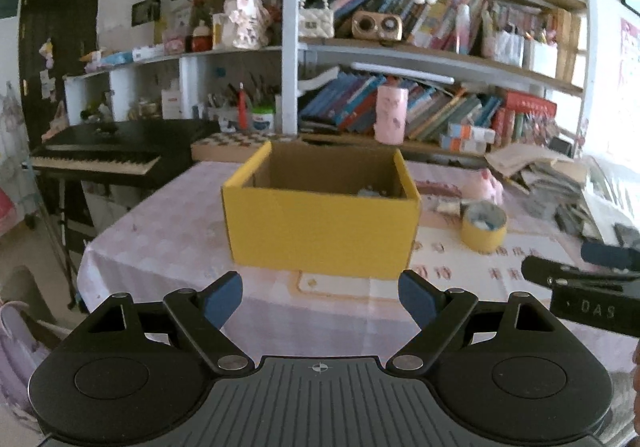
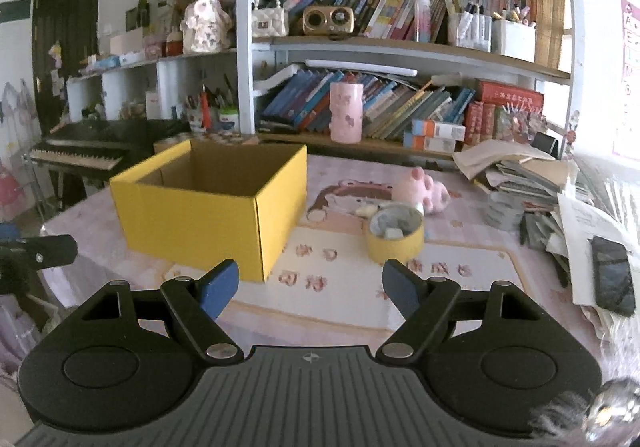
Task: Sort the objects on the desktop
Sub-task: 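Lift both open tools out of the box and back over the table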
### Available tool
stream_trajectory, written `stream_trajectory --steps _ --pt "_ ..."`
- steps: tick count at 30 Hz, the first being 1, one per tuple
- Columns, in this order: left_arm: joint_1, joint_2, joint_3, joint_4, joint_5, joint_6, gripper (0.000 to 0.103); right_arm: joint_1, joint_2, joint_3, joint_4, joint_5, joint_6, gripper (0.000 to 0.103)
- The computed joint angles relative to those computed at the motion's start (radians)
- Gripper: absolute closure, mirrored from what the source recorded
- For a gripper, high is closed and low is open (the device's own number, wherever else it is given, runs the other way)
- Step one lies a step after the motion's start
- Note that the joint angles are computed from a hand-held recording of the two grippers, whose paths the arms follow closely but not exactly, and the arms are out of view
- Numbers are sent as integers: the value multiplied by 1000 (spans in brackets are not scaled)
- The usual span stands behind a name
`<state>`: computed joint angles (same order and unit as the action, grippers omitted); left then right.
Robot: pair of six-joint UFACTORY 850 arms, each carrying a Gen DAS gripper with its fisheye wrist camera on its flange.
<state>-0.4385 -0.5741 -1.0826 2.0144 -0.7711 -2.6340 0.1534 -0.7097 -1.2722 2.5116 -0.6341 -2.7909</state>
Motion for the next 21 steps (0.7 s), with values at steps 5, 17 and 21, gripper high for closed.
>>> stream_trajectory --steps 5,17,21 --pt "-12 -15 -13 21 27 12 15 -8 15 49 49 -34 -70 25" --pt "-14 -36 -37 106 90 -17 15 -22 32 89 124 -3 -97 25" --pt "-11 -49 -54 137 118 -16 15 -25 31 93 155 11 -112 25"
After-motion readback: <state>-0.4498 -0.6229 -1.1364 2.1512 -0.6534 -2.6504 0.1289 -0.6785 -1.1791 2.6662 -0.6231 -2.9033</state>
